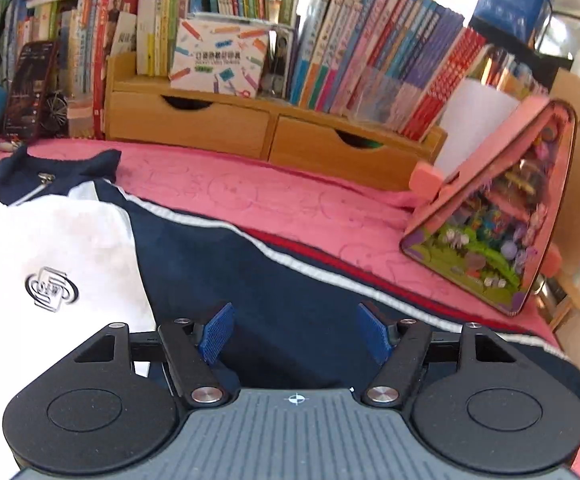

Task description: Fold clothes

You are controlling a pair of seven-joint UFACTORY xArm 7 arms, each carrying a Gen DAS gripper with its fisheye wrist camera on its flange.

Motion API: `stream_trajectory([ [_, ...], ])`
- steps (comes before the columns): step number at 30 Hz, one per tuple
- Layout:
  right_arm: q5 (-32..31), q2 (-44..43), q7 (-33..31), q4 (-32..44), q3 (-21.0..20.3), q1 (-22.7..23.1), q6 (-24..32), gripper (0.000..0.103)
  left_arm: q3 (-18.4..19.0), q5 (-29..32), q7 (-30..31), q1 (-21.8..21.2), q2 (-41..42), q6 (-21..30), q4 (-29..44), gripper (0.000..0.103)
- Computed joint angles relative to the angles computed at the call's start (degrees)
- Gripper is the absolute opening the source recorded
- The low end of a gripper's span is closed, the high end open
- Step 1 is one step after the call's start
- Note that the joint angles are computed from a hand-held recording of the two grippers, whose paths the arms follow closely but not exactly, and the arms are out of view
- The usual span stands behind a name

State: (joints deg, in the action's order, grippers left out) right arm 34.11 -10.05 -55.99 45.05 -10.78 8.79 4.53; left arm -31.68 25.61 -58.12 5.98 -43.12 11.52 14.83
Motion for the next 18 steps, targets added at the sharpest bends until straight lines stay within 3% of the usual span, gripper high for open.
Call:
stream_trajectory([
  [1,3.7,-1.1,-3.4,0.9,-0.2,1.3,1.2,0.068,0.0,0.0,0.0,0.0,0.0,0.0,0.0,0.103],
  [2,6.5,-1.7,-4.7,2.8,-2.8,4.9,4.7,0.069,-0.1,0.1,-0.1,0.1,0.0,-0.1,0.0,0.103],
  [4,12.8,-0.6,-6.0,8.1,-3.2,6.8,14.0,0.069,-0.1,0.1,-0.1,0.0,-0.1,-0.1,-0.1,0.103],
  [6,15.1,3.5,-1.9,14.1,-1.1,6.3,23.7,0.068,-0.1,0.1,-0.1,0.0,-0.1,-0.1,-0.1,0.103],
  [8,16.2,9.5,3.1,20.3,1.4,7.5,30.3,0.059,-0.1,0.1,-0.2,0.1,-0.1,-0.2,-0.1,0.103],
  [9,16.0,12.9,4.9,23.0,3.5,8.2,30.0,0.053,-0.1,0.1,-0.2,0.1,-0.2,-0.2,-0.1,0.103],
  [13,9.8,24.1,12.1,31.7,9.1,10.7,26.1,0.052,-0.1,0.2,-0.2,0.1,-0.3,-0.4,-0.3,0.103],
  [17,-2.9,31.6,22.9,36.0,9.3,15.0,20.6,0.051,0.0,0.0,-0.1,0.2,-0.5,-0.9,-0.6,0.103],
  [18,-4.6,31.8,23.1,35.4,9.7,15.5,18.1,0.023,0.0,0.0,-0.1,0.2,-0.5,-1.0,-0.7,0.103],
])
